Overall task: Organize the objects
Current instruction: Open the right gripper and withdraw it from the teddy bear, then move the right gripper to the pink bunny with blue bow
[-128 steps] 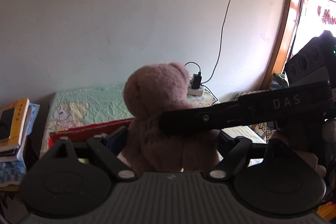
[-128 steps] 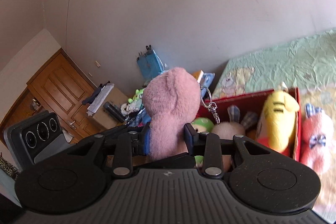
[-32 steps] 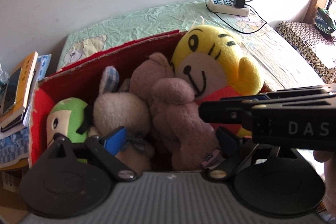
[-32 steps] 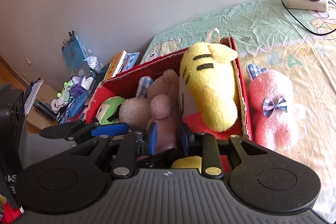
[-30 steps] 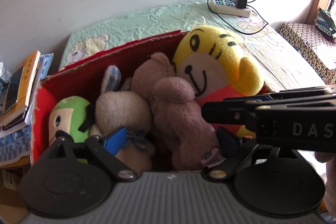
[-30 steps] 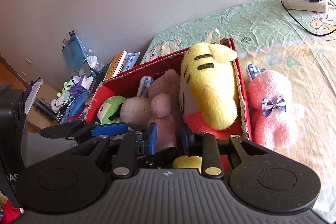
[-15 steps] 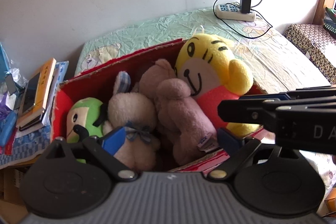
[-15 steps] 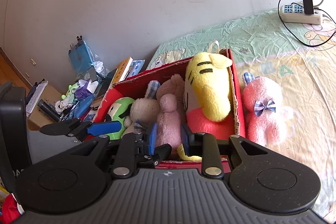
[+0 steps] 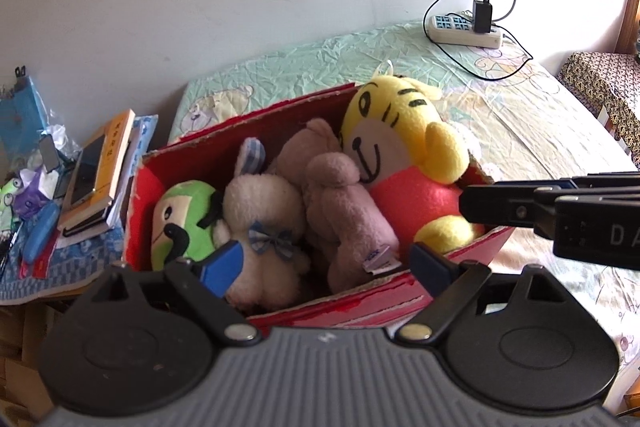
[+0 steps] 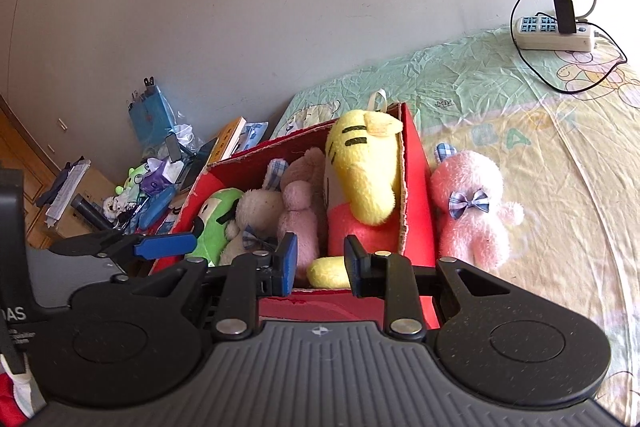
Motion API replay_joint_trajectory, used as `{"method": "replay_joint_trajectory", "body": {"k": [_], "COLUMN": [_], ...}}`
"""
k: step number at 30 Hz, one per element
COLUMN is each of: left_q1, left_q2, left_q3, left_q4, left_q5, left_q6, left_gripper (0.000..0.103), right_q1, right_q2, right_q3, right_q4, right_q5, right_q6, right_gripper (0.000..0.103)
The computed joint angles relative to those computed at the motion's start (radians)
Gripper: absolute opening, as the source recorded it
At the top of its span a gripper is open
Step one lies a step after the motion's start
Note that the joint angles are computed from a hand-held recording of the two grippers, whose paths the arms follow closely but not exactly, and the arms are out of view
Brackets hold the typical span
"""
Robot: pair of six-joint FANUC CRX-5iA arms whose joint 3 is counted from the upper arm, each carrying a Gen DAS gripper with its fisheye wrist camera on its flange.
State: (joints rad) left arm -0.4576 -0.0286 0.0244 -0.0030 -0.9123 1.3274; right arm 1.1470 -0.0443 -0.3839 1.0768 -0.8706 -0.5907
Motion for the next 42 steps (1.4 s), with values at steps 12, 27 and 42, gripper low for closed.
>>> {"method": "replay_joint_trajectory", "body": {"k": [12, 27, 42], "left_q1": [-0.065, -0.153, -0.258], "left_q2": [-0.007, -0.005, 0.109], "left_q3": [0.043, 0.045, 0.113], "left_q4": [-0.115, -0.174, -0.189], "left_q5": [-0.084, -0.156, -0.210], "left_q6": [0.180, 0.359, 0.434], "left_gripper": [0.089, 0.089, 0.089], "right_q1": [-0.002, -0.017, -0.009], "right_q2": [-0.069, -0.170, -0.289], "right_q3": [-0.058, -0.141, -0.236], "right_q4": [-0.038, -0.141, -0.253], "right_q5": [0.067, 0.149, 0.142], "right_q6": [0.064, 0.197, 0.258], "right_gripper": [0.028, 0.028, 0.028]}}
